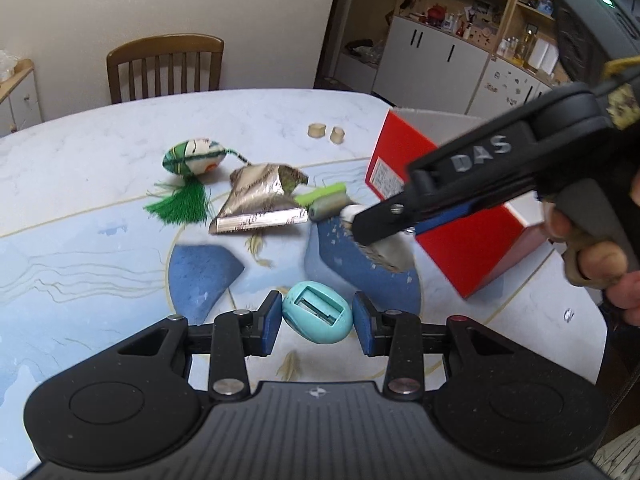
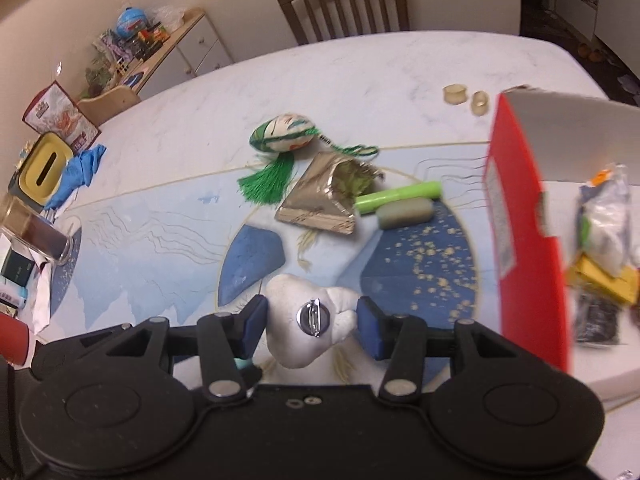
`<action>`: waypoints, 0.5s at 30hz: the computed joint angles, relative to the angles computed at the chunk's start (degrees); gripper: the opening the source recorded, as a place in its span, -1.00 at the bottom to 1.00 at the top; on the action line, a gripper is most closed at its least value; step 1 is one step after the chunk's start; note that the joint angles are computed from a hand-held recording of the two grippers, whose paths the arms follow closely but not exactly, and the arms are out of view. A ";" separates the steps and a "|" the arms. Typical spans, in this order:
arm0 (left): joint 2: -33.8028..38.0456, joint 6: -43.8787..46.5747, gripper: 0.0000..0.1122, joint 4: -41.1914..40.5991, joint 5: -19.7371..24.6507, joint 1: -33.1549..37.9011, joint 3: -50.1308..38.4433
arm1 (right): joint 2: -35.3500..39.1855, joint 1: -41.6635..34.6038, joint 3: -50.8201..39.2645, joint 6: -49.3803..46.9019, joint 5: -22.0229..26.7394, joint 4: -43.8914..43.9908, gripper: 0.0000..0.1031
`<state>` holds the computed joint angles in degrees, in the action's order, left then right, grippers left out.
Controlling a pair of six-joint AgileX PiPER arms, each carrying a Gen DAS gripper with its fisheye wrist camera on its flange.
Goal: Organize objects
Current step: 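Carry the sharpener and the white plush over the shoebox with both tools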
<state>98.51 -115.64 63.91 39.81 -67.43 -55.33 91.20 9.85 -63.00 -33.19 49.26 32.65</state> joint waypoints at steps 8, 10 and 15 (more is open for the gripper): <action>1.73 8.49 -0.33 -6.39 4.06 0.23 -8.85 | -3.22 -7.64 -2.41 -5.24 6.25 1.62 -0.06; 2.91 10.82 -0.33 -8.10 5.53 0.17 -11.78 | -3.19 -9.95 -3.32 -6.92 7.89 2.24 -0.06; 6.30 16.65 -0.33 -11.99 8.33 0.49 -19.54 | -2.52 -16.11 -5.65 -11.77 11.48 4.26 -0.06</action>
<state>104.81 -98.99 51.92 48.14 -66.94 -74.87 88.68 -6.26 -68.65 -44.96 60.74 36.91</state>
